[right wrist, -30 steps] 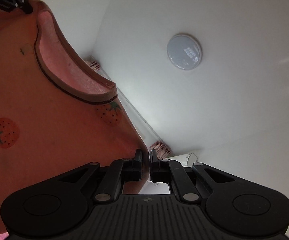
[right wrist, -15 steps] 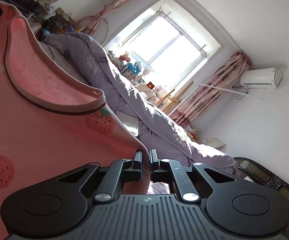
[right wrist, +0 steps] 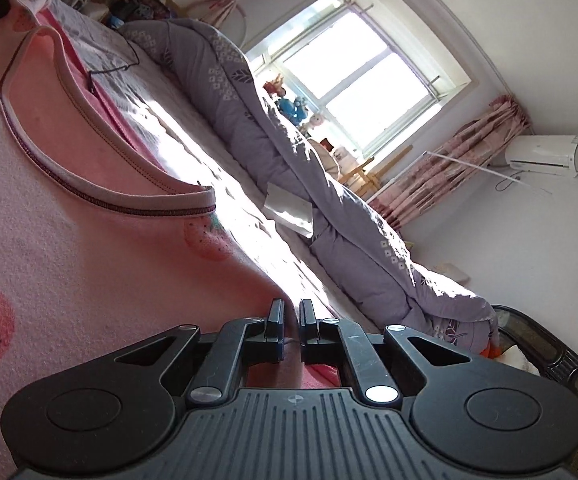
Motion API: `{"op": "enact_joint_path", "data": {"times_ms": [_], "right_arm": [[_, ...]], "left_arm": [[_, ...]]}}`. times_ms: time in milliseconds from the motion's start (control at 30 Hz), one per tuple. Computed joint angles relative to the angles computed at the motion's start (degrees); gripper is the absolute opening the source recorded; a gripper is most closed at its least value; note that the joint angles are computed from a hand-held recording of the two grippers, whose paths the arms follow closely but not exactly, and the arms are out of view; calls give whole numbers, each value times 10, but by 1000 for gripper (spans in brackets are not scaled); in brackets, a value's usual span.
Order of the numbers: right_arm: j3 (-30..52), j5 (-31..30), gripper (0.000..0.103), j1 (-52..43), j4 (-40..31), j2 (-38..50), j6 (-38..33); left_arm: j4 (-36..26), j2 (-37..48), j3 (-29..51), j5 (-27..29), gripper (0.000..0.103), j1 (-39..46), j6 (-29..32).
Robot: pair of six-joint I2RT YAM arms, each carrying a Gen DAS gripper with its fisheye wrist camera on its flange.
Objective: Fold clothes
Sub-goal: 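Lower the shirt onto the pink towel with both grippers and open them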
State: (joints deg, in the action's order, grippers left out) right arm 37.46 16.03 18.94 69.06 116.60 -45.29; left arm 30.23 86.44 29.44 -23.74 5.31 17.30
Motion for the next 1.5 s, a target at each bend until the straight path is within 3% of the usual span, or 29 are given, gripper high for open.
{"op": "enact_joint_path", "data": {"times_ms": [233,500,600,667,733,800,900,1000,1133,1233,1400,1433,1467,1500], "right_arm": [[-62,6,8,-3,37,-71,-18],[-177,-3,10,-14,36,-285,-34],[-214,-14,12,-23,-24,-431,-32],[-220,-29,15,-34,-102,-542,-21],[-209,-45,19,-46,-181,-628,-3],[-194,-48,19,-52,-197,-657,0],[-157,-42,19,-54,-186,-634,4],[-93,-47,19,-60,-238,-574,49],[-28,-21,19,-50,-142,-365,16],[63,-9,19,-41,-121,-190,2],[269,2,19,-26,-201,77,-16],[298,3,19,-25,-210,116,-24],[322,4,18,-22,-218,151,-36],[339,6,6,-17,-240,171,-54]], "left_arm": [[-70,-130,-22,-27,10,-21,2],[-252,-402,-11,-68,11,-54,-9],[-339,-518,22,-90,12,-77,-7],[-383,-571,52,-108,12,-97,1],[-400,-599,82,-122,13,-113,22],[-362,-594,96,-144,13,-127,61],[-274,-544,99,-167,13,-137,120],[-217,-465,90,-141,13,-104,118],[-33,-256,53,-133,13,-70,131],[45,-58,88,-117,13,-45,110],[102,245,202,-106,12,-22,104],[95,290,229,-128,11,-23,121],[31,306,266,-131,11,-21,119],[-34,324,305,-134,0,-18,117]]}}
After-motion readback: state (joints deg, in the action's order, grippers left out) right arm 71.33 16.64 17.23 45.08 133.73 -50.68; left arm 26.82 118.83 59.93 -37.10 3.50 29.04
